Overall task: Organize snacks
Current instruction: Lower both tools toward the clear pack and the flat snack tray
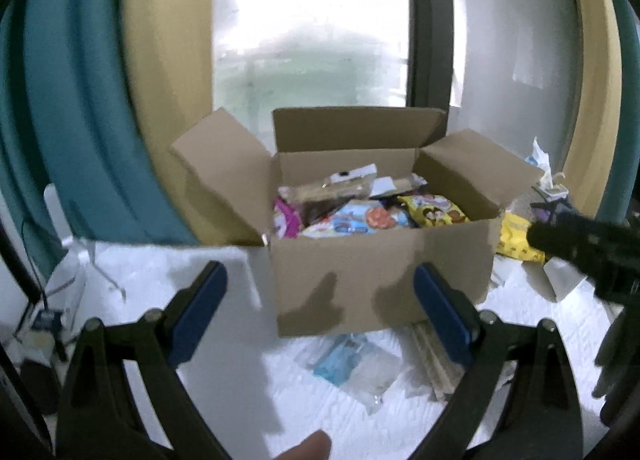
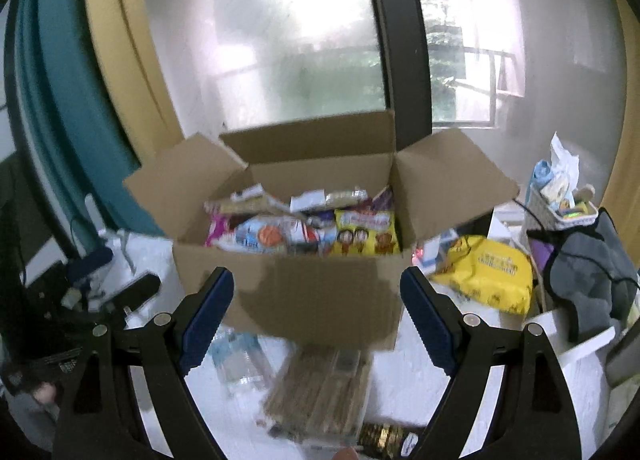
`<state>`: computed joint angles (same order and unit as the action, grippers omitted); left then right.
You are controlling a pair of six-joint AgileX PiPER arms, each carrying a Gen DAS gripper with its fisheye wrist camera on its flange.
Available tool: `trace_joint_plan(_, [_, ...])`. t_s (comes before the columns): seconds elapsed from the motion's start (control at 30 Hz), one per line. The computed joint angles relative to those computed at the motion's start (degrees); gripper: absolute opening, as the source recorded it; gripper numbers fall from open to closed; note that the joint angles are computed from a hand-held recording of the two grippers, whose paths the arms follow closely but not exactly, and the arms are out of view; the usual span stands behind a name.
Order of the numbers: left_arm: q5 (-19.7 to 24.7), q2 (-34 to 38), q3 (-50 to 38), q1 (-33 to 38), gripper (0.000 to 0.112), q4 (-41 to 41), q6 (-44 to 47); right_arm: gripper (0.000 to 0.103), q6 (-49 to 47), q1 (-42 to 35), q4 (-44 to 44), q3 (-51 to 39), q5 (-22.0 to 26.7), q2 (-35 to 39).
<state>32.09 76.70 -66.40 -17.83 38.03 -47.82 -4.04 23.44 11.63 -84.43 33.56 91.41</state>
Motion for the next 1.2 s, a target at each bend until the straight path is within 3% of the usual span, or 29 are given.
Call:
trace_joint_plan(0.37, [-2.3,-1.3,8.6,-1.3,0.095,0.9,-7.7,0.088,-10.0,-1.4,6.9,11.7,-2.8,-0.3])
trace_joint_plan(0.53, [-2.3,-0.5,11.1,-3.2,0.095,3.6,-12.4,0.088,-14.6,-1.2,10.0,13.6,-3.1,2.3])
trace_joint_plan(0.87, [-3.4,2.6,13.7,-2.4,0.095,2.2,-12.6,0.092,-18.6,0.1,15.0,15.8,-6.8,6.8])
trace_joint_plan(0.93, [-3.8,3.4,13.8,-2.0,0.095,2.0,-12.5,0.094,-19.1,-0.2,16.4,15.4,-6.1,7.7])
trace_joint_plan(1.03, [-4.2,4.4,13.8,-1.9,0.095,2.2,-13.0,0.095,-21.1,-1.1,18.8,11.7,-0.8,11.0])
trace_joint_plan(1.13, [-4.7,5.2,13.4,-1.9,0.095,1.4,-11.9,0.095,-21.3,-1.1,18.8,11.7,-1.0,11.0])
trace_joint_plan(1.17, [-4.6,5.6,13.1,-2.1,0.095,1.1,-11.5,0.094,-21.6,-1.1,19.0,11.9,-1.1,10.8])
trace_joint_plan(1.2, [-4.5,5.9,12.8,-2.2,0.095,0.8,-11.1,0.086,-22.1,-1.1,19.4,12.6,-1.6,10.2])
